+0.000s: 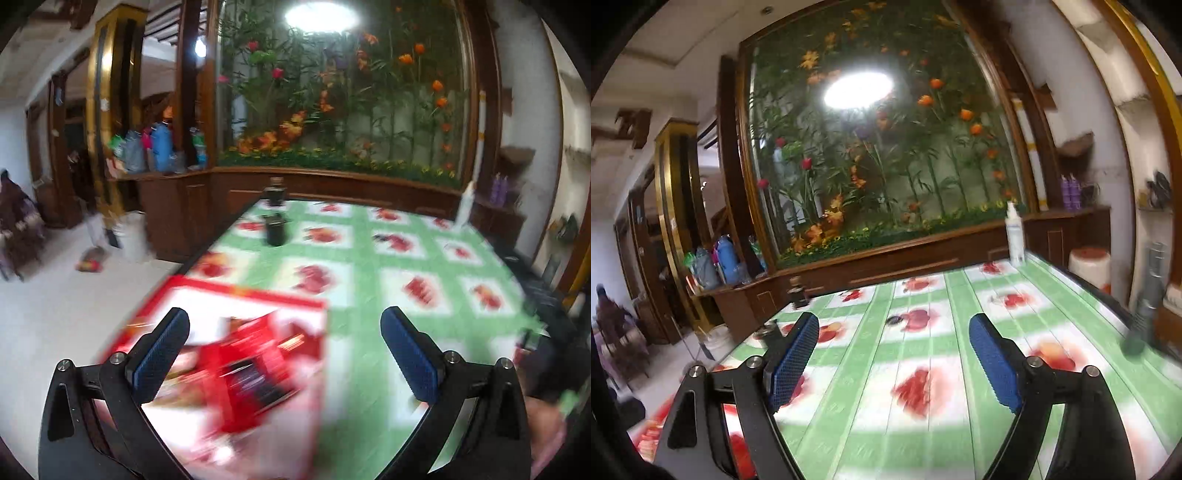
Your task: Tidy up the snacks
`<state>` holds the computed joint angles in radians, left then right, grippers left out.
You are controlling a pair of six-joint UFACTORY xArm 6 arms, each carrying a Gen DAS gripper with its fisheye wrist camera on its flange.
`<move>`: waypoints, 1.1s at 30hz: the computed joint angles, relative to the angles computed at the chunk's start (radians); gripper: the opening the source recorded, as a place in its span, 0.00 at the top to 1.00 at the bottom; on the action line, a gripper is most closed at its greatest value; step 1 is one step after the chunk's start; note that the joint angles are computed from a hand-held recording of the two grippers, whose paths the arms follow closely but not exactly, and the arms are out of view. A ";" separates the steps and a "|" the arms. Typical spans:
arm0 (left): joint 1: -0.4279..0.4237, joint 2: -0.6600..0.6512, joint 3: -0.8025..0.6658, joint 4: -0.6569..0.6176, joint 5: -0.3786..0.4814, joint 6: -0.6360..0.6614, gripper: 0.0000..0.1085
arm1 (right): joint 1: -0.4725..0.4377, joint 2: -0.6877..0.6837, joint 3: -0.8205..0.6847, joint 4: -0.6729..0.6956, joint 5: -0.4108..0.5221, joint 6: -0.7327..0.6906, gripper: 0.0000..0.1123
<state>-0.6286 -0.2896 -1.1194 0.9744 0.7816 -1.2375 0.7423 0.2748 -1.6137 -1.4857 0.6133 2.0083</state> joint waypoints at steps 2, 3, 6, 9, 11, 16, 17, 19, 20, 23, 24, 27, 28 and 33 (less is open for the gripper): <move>0.012 -0.135 0.111 -0.065 -0.021 0.041 0.05 | 0.073 -0.073 0.082 0.020 0.041 0.008 0.21; 0.015 -0.182 0.154 -0.072 -0.033 0.039 0.05 | 0.127 -0.103 0.109 0.022 0.086 -0.024 0.21; -0.002 -0.344 0.277 -0.052 0.032 -0.001 0.05 | 0.271 -0.147 0.142 0.001 0.202 -0.063 0.19; 0.001 -0.435 0.329 -0.138 0.085 0.085 0.05 | 0.347 -0.133 0.107 0.051 0.176 -0.098 0.18; -0.012 -0.501 0.362 -0.121 0.117 0.066 0.05 | 0.393 -0.095 0.051 0.100 0.172 -0.174 0.18; -0.060 -0.499 0.365 -0.014 0.201 0.035 0.05 | 0.464 0.007 -0.090 0.172 0.221 -0.356 0.18; -0.062 -0.494 0.364 -0.001 0.211 0.022 0.05 | 0.468 0.010 -0.094 0.163 0.218 -0.356 0.18; -0.081 -0.475 0.353 0.043 0.260 -0.024 0.05 | 0.468 0.004 -0.087 0.134 0.213 -0.343 0.18; -0.087 -0.448 0.338 0.055 0.280 -0.036 0.05 | 0.467 0.005 -0.088 0.132 0.216 -0.344 0.18; -0.097 -0.379 0.297 0.019 0.318 0.022 0.05 | 0.458 -0.012 -0.061 0.145 0.231 -0.313 0.18; -0.097 -0.353 0.280 -0.005 0.323 0.054 0.05 | 0.460 -0.016 -0.051 0.150 0.258 -0.292 0.18; -0.138 -0.285 0.235 -0.029 0.385 0.090 0.05 | 0.447 -0.031 -0.024 0.171 0.301 -0.282 0.18; -0.159 -0.269 0.229 -0.015 0.404 0.086 0.05 | 0.446 -0.039 -0.013 0.173 0.308 -0.275 0.18; -0.146 -0.284 0.252 -0.086 0.307 0.137 0.05 | 0.450 -0.079 0.046 0.164 0.324 -0.247 0.18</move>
<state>-0.7750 -0.5737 -0.8678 0.8879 1.0885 -1.1008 1.1923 0.1960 -1.5675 -1.3212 0.9376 1.7608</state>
